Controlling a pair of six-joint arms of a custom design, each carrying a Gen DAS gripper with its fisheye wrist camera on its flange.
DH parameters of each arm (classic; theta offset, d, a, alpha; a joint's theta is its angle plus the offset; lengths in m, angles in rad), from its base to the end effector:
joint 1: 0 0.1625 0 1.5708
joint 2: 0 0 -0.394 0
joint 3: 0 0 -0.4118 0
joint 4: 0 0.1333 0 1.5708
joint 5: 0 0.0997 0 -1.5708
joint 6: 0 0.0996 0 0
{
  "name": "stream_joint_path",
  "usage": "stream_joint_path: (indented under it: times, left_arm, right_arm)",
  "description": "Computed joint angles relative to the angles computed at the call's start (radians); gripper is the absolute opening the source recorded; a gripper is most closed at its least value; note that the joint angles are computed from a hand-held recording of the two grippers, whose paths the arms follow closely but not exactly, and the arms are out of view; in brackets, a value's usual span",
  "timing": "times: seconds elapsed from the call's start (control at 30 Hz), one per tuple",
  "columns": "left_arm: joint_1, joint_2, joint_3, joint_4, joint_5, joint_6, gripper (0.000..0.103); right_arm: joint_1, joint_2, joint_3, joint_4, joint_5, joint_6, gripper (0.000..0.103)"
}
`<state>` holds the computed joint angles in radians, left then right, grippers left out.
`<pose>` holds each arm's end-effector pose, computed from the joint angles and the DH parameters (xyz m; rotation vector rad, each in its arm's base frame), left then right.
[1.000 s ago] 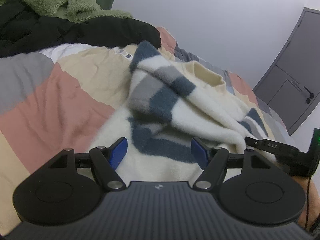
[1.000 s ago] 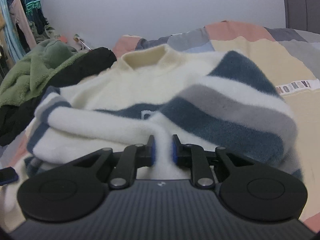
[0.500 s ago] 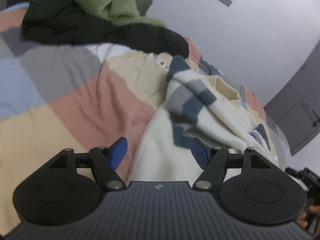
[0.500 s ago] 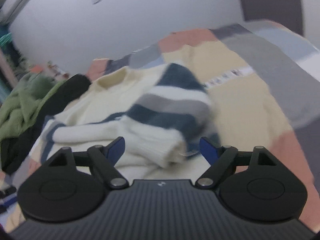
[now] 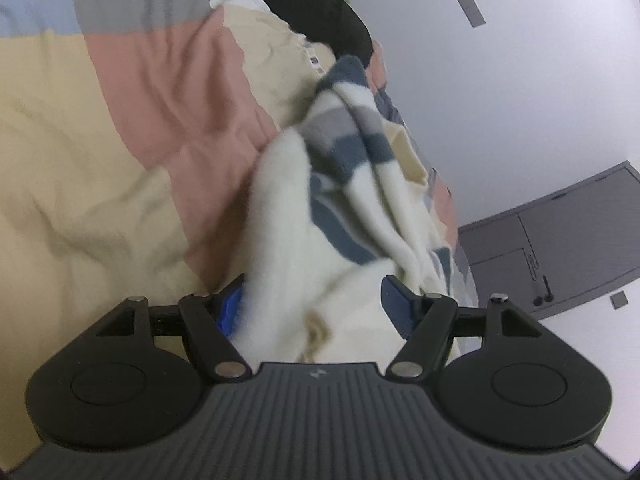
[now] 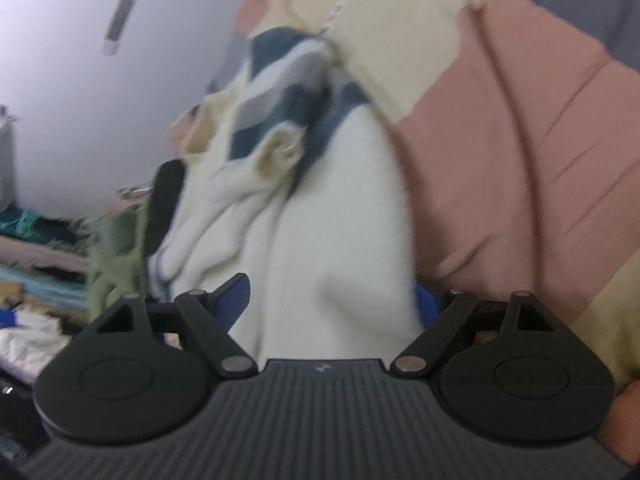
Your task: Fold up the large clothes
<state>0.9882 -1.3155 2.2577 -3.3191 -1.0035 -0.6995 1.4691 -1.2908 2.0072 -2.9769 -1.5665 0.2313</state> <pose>-0.1033 -0.4963 0.2244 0.5003 -2.7170 1.4148 0.0762 -0.5704 0.2573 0.4805 2.8726 -1.0436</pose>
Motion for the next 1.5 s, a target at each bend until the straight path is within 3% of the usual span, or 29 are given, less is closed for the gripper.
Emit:
stream_joint_path:
  times: [0.1,0.17,0.27,0.4,0.5,0.7,0.8,0.9,1.0,1.07,1.17,1.23,1.43,1.5]
  left_arm:
    - [-0.012,-0.021,0.01,0.06,-0.016,-0.011,0.073]
    - [-0.039,-0.034,0.004,0.168,0.039,-0.02,0.074]
    - [-0.056,-0.041,-0.013,0.318,0.064,-0.042,0.074]
    - [-0.086,-0.04,-0.02,0.45,0.114,-0.054,0.075]
    - [-0.101,-0.052,0.002,0.432,0.109,-0.041,0.075]
    - [-0.106,-0.065,0.058,0.172,-0.008,0.102,0.074]
    - [-0.109,-0.064,0.045,0.259,0.011,0.04,0.074]
    - [-0.101,-0.049,0.009,0.437,0.044,-0.067,0.074]
    - [-0.114,-0.019,-0.017,0.504,0.082,-0.047,0.074]
    - [-0.146,-0.003,-0.031,0.569,0.149,-0.055,0.065]
    - [-0.182,-0.013,-0.026,0.62,0.22,-0.083,0.036]
    - [-0.195,-0.043,0.006,0.549,0.222,-0.089,0.026]
    - [-0.21,-0.179,0.084,0.355,0.13,-0.134,0.021]
    - [-0.235,-0.216,0.097,0.31,0.101,-0.115,0.021]
  right_arm:
    - [-0.013,-0.018,0.027,-0.002,0.092,-0.016,0.085]
    - [0.018,-0.023,0.033,0.019,0.005,-0.038,0.085]
    - [0.058,-0.012,0.027,0.09,-0.134,-0.036,0.082]
    - [0.089,0.01,0.015,0.097,-0.205,-0.06,0.082]
    - [0.089,0.001,0.021,0.113,-0.171,-0.064,0.085]
    - [0.05,-0.054,0.076,0.123,-0.006,-0.084,0.084]
    - [0.054,-0.056,0.085,0.142,0.011,-0.088,0.084]
    - [0.077,-0.039,0.079,0.163,-0.071,-0.042,0.072]
    - [0.101,-0.026,0.093,0.103,-0.133,-0.043,0.054]
    - [0.108,-0.031,0.099,0.079,-0.148,-0.049,0.028]
    - [0.092,-0.066,0.116,0.066,-0.104,-0.04,0.021]
    - [0.086,-0.089,0.122,0.049,-0.062,-0.049,0.019]
    - [0.097,-0.194,0.152,0.017,-0.003,-0.098,0.015]
    - [0.086,-0.225,0.16,0.013,0.064,-0.094,0.015]
